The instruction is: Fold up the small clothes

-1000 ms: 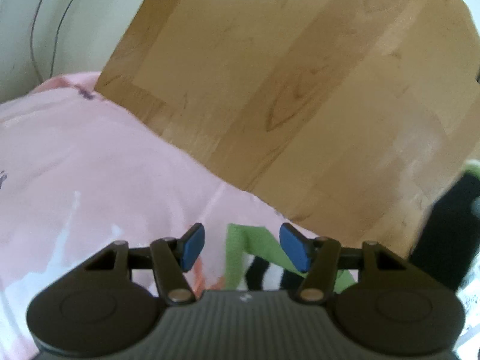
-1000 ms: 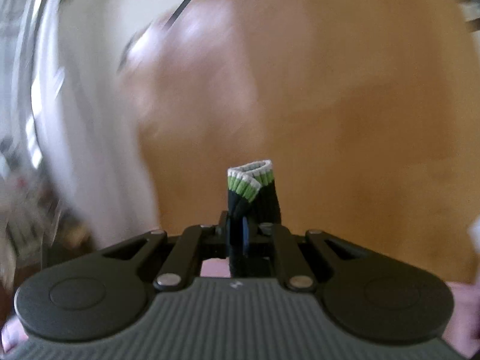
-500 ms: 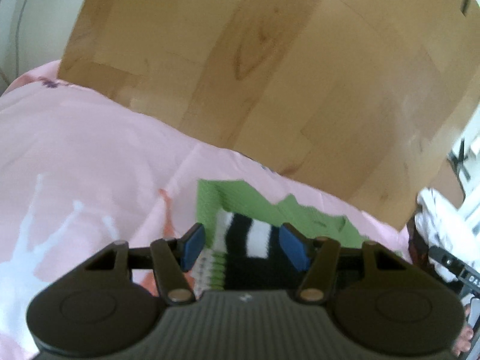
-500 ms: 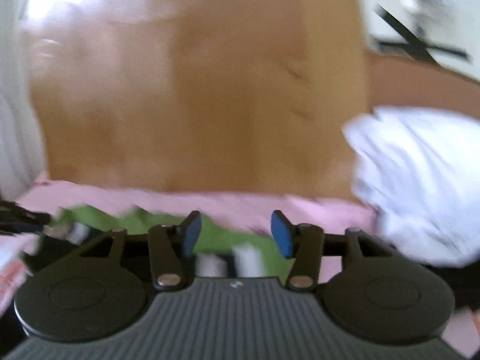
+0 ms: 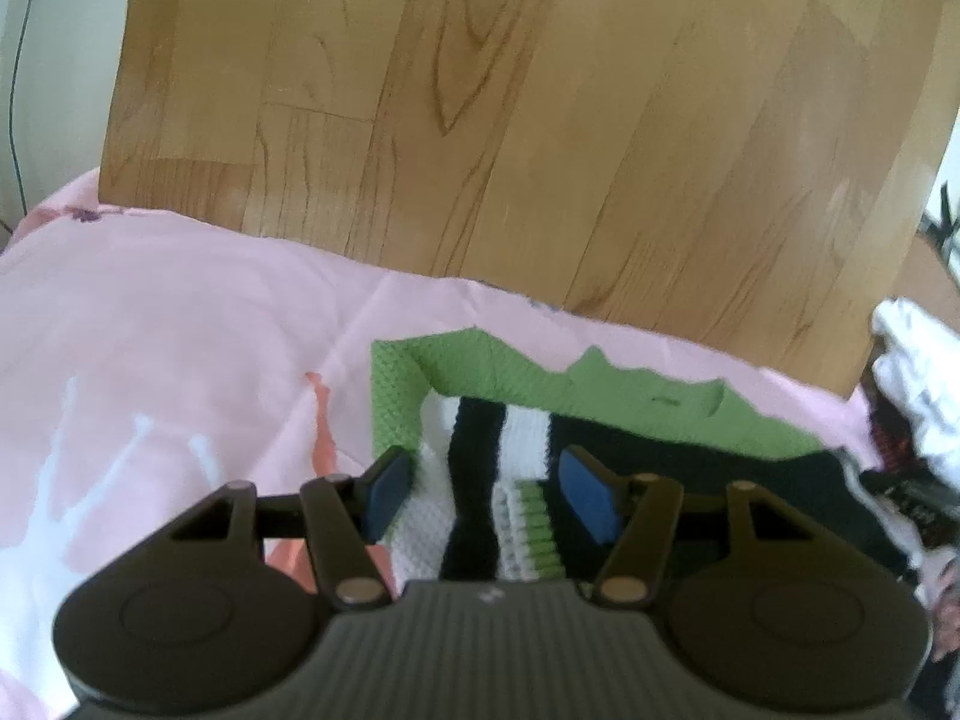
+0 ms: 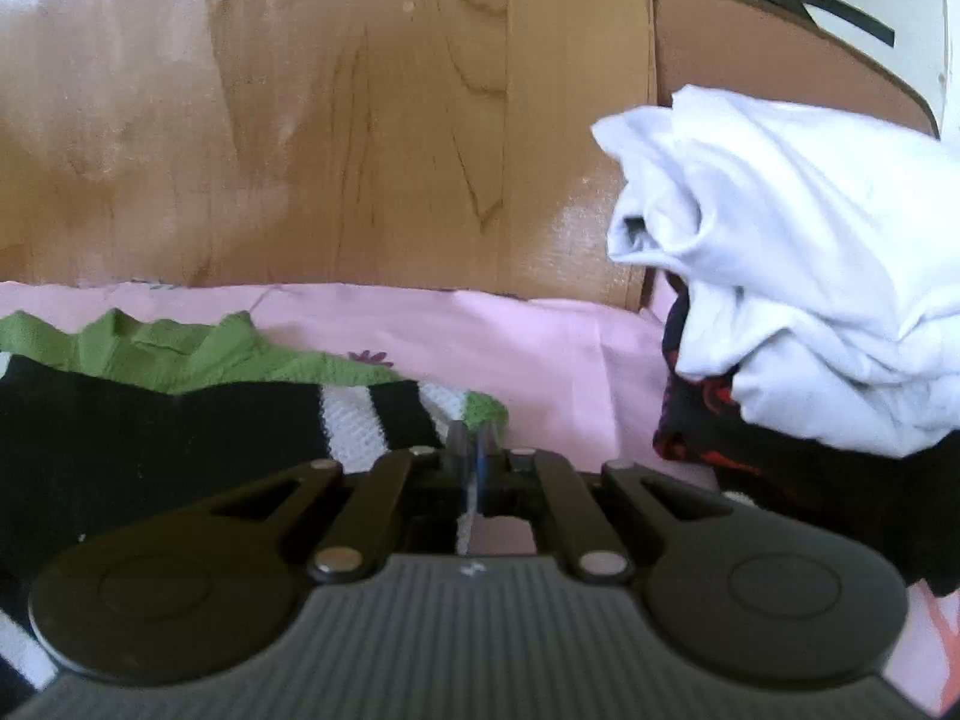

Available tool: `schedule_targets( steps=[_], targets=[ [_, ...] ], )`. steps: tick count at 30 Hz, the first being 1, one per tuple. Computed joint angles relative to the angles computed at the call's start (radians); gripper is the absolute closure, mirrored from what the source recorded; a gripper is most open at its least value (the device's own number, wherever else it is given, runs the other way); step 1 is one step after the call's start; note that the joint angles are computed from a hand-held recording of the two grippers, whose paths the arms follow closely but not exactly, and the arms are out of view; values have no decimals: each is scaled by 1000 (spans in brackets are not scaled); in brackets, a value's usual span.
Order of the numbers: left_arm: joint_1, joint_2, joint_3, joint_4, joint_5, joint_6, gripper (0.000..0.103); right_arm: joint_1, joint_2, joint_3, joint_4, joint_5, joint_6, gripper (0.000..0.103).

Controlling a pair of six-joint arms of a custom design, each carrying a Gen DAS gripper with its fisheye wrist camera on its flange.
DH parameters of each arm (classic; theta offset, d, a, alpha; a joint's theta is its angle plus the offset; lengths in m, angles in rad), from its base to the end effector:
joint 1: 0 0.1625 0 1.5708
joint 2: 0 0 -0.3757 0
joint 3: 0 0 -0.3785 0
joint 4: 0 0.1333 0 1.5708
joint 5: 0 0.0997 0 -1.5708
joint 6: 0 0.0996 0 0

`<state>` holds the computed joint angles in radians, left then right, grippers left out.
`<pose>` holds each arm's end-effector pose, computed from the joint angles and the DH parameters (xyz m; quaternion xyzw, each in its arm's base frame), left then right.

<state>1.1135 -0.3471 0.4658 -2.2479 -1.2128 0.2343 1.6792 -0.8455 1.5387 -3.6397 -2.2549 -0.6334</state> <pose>-0.2302 -0.8487 0.2192 0.2745 0.9066 -0.2885 0.1399 0.1387 -0.6241 0.2846 0.0653 -0.7555 0.5104 0.4055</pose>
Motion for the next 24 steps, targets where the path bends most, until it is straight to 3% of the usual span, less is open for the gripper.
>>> schedule_targets(
  steps=[2, 4, 8, 10, 12, 13, 15, 17, 20, 24],
  targets=[
    [-4, -7, 20, -18, 10, 15, 47, 11, -12, 29, -30, 24, -13, 92],
    [-5, -22, 45, -34, -4, 22, 47, 23, -57, 74, -2, 66, 46, 83],
    [-13, -50, 105, -55, -21, 92, 47, 37, -108, 148, 21, 149, 99, 81],
    [-30, -33, 108, -34, 65, 158, 46, 27, -119, 177, 48, 132, 125, 79],
    [-41, -41, 175, -132, 117, 263, 40, 2, -108, 188, 49, 70, 146, 57],
    [-43, -45, 190, -153, 126, 280, 39, -12, -131, 204, 47, 77, 210, 48],
    [-37, -40, 174, -138, 112, 263, 36, -13, -174, 231, 60, 56, 328, 49],
    [-30, -31, 152, -127, 101, 252, 29, 8, -184, 263, -6, 31, 293, 48],
    [-31, -27, 148, -135, 109, 257, 26, 44, -190, 308, -94, 49, 184, 48],
    [-34, -33, 167, -160, 124, 269, 23, 70, -186, 313, -83, 89, 136, 48]
  ],
)
